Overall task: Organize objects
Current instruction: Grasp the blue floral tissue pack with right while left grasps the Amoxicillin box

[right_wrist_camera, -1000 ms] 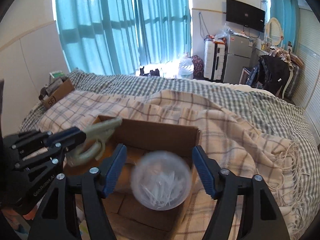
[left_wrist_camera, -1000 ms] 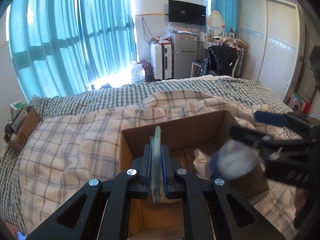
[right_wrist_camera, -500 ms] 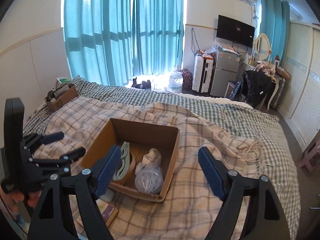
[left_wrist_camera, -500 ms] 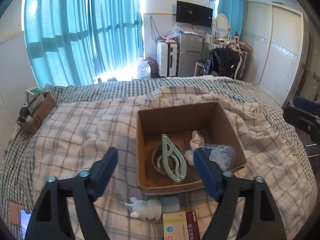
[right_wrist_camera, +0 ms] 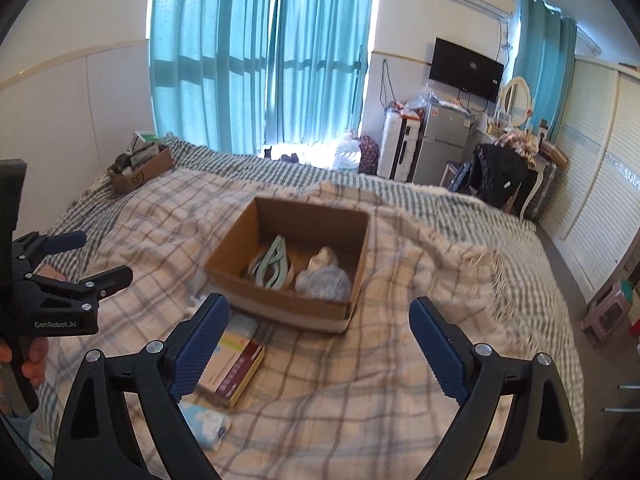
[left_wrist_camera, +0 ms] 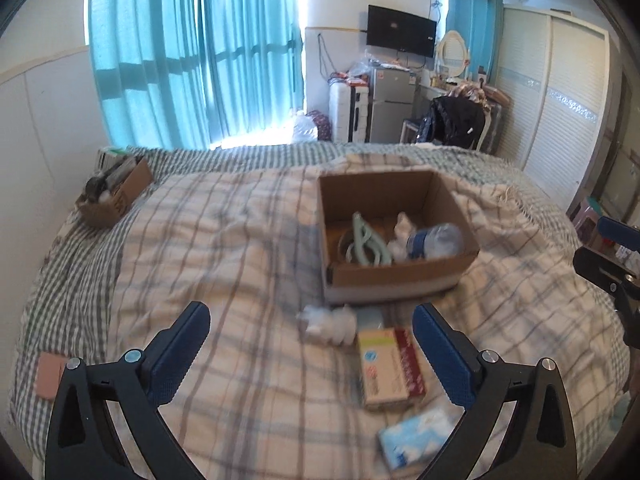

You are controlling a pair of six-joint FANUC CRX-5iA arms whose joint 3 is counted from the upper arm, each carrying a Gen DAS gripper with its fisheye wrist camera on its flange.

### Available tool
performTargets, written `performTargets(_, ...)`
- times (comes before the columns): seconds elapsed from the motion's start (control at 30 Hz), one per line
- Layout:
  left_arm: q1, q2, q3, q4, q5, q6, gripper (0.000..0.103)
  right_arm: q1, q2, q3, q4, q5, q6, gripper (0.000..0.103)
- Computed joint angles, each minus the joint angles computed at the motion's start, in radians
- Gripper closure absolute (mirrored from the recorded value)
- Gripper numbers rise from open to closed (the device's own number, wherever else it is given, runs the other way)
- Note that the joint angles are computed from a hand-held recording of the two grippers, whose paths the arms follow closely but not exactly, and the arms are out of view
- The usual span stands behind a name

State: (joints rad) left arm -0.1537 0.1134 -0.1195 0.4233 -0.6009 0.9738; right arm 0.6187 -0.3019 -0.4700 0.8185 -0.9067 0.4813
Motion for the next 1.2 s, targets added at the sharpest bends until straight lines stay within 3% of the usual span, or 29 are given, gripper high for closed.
performTargets(0.2, 0.055, -0.073, -0.175, 0.010, 0.062, 0.006, 0.000, 0.110, 0.026, -0.098, -0.004, -0.014, -0.121, 0.011)
performTargets(0.33, 0.064, -0.072, -0.209, 0.011, 0.096, -0.006, 0.000, 0.157, 0.085, -0.087, -0.099, -0.012, -0.074, 0.011)
performTargets(0.43, 0.072, -0.070, -0.231, 0.086, 0.097, -0.071, 0.000, 0.190, 0.144, -0.065, -0.139, -0.032, -0.038, 0.011)
performTargets(0.73, 0.080, -0.058, -0.214, 0.032, 0.102, -0.017, 0.000, 0.171, 0.228, -0.015, -0.297, 0.038, 0.100, 0.011)
performTargets(0.8, 0.081, -0.049, -0.206, 0.019, 0.094, -0.007, 0.000, 0.163, 0.238, -0.008, -0.338, 0.050, 0.139, 0.017)
performTargets(0.83, 0.078, -0.045, -0.198, -0.006, 0.091, 0.013, 0.000, 0.160, 0.242, -0.003, -0.355, 0.051, 0.160, 0.026)
performTargets(0.87, 0.076, -0.044, -0.196, -0.021, 0.094, 0.024, 0.000, 0.160, 0.242, -0.005, -0.360, 0.053, 0.173, 0.026)
performTargets(1.07, 0.059, -0.042, -0.188, -0.043, 0.093, 0.057, 0.000, 0.160, 0.149, -0.081, -0.212, 0.076, 0.087, 0.027)
performTargets(1.2, 0.015, -0.009, -0.111, -0.157, 0.057, 0.188, 0.000, 0.073, 0.079, -0.116, -0.079, 0.083, 0.011, 0.027)
